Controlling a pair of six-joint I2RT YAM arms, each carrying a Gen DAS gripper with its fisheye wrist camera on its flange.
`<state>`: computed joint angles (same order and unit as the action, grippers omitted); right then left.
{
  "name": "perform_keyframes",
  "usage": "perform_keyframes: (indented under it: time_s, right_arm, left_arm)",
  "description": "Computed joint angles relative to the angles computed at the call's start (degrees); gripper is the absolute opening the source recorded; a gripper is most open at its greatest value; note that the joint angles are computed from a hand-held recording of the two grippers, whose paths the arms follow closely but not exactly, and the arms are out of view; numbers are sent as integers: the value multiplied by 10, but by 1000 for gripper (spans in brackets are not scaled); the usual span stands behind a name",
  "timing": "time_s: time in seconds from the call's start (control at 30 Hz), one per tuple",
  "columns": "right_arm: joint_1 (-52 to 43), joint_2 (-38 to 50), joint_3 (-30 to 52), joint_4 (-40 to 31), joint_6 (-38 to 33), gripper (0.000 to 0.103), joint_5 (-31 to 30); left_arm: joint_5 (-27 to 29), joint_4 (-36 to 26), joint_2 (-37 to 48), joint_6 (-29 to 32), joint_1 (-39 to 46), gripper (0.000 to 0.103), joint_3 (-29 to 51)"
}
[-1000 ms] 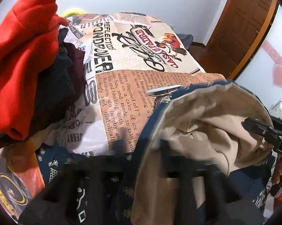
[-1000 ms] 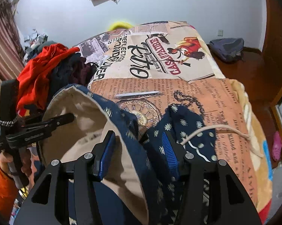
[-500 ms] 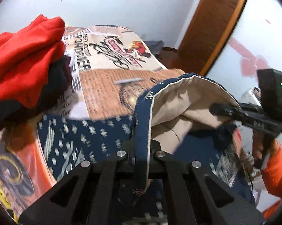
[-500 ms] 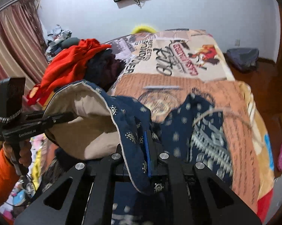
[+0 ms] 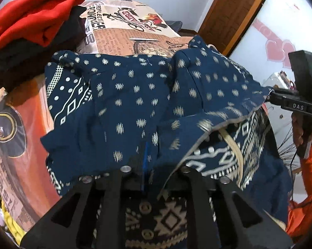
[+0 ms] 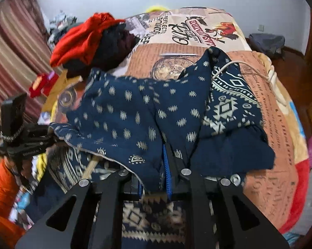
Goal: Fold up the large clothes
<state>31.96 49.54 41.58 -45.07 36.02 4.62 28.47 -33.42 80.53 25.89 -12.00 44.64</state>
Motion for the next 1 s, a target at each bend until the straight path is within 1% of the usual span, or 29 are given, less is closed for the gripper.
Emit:
perform_keyframes:
  time_s: [0.03,0.07,0.1,0.13,0.17,0.2,0.3,0.37,0.43,0.53,0.6,0.63,0.67,0.7,0.77,0.8,0.83,0.9,0.93,1.0]
  right_arm:
    - [14,-2,6,-15,2,29,11]
    - [19,-4,9,-24,1,33,16]
    - [28,-7,14,-35,2,40,25]
    - [42,-13,20,-52,5,44,40]
    - [53,-15,26,-67,9,46,55]
    - [62,-16,32,-83,15,49,69]
    - [65,-34,41,-122,29,49,88]
    - [52,-60,43,-145,39,49,91]
    - [26,-84,48,-163,38,49,90]
    - [-41,-110,57,-167,10,49,80]
    - [-93,-113,60,-154,-17,50,60]
    - [-119,-110,61,-144,-33,50,49]
    - [-136,-105,61,-134,-44,50,42]
    - [-154,-100,60,-123,-54,50,35]
    - [-218,-83,51,-89,-82,51,-11]
    - [-243,-74,47,-74,-91,51,-33]
    - [-273,-56,40,-51,-98,51,-58]
    - [-301,-29,32,-29,-102,51,-85]
    - [-322,-5,25,-11,-110,51,-108]
    - [-350,23,16,11,-119,51,-133]
  left_arm:
    - [-4,-5,-12,8,4,24,-7]
    - [-7,-11,-20,14,8,30,-10]
    - [-13,-18,-31,20,13,36,-14]
    - [-24,-21,-47,21,17,49,-19]
    - [-33,-20,-61,22,24,54,-25]
    - [-35,-25,-73,28,36,54,-28]
    - [-15,-60,-81,50,88,55,-10]
    - [-11,-74,-81,54,120,57,8]
    - [-12,-71,-78,46,133,57,28]
    - [-5,-63,-68,25,155,57,63]
    - [19,-65,-50,16,173,58,91]
    - [30,-66,-41,11,181,60,106]
    - [30,-59,-35,3,184,64,116]
    - [19,-40,-29,-13,181,66,122]
    - [8,-3,-4,-37,173,70,134]
    - [6,4,11,-46,170,71,140]
    - [5,10,39,-58,164,71,153]
    - [-2,16,96,-78,151,71,177]
    - [-11,14,135,-85,140,71,194]
    - [-35,13,203,-91,118,71,221]
